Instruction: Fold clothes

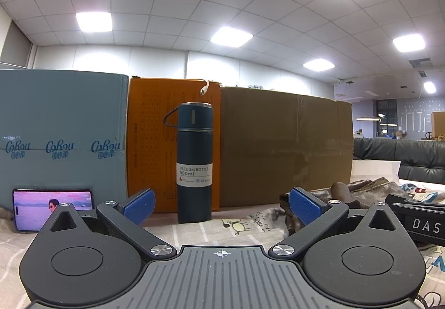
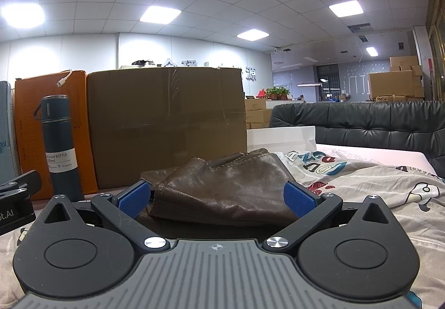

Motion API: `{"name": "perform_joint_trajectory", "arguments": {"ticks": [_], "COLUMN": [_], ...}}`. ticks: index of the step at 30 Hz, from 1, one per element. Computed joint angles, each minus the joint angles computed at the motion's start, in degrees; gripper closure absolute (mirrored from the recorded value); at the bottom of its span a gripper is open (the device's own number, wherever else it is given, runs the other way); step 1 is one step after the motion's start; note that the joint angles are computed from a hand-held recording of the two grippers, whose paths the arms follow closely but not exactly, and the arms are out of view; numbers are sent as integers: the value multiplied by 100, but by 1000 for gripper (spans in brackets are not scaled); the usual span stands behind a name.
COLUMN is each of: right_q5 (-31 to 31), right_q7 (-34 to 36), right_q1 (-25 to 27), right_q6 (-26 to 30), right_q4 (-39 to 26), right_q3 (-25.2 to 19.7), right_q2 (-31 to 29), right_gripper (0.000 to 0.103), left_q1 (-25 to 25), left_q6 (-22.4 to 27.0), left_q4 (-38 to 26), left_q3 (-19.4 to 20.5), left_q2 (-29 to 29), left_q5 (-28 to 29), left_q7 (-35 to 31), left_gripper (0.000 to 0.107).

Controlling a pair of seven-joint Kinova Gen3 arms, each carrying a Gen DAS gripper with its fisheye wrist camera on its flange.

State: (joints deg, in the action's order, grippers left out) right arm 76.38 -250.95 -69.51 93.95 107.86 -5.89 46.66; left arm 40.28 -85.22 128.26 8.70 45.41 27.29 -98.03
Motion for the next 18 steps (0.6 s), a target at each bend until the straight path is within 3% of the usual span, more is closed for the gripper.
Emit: {"name": "perform_joint_trajectory", "arguments": {"ticks": [18], "right_q5": [15], "right_q7": [30], "right_q1": [6], "right_q6": [-5], "right_q4": [-13], "right_q3": [1], "right_q2": [7], "right_gripper": [0], "left_q1": [4], "left_q6": [-3], "left_q4": [3], "left_q3": [6], "left_q2": [1], "left_q5": [-10], "left_q7": [-18], "left_gripper": [4]}}
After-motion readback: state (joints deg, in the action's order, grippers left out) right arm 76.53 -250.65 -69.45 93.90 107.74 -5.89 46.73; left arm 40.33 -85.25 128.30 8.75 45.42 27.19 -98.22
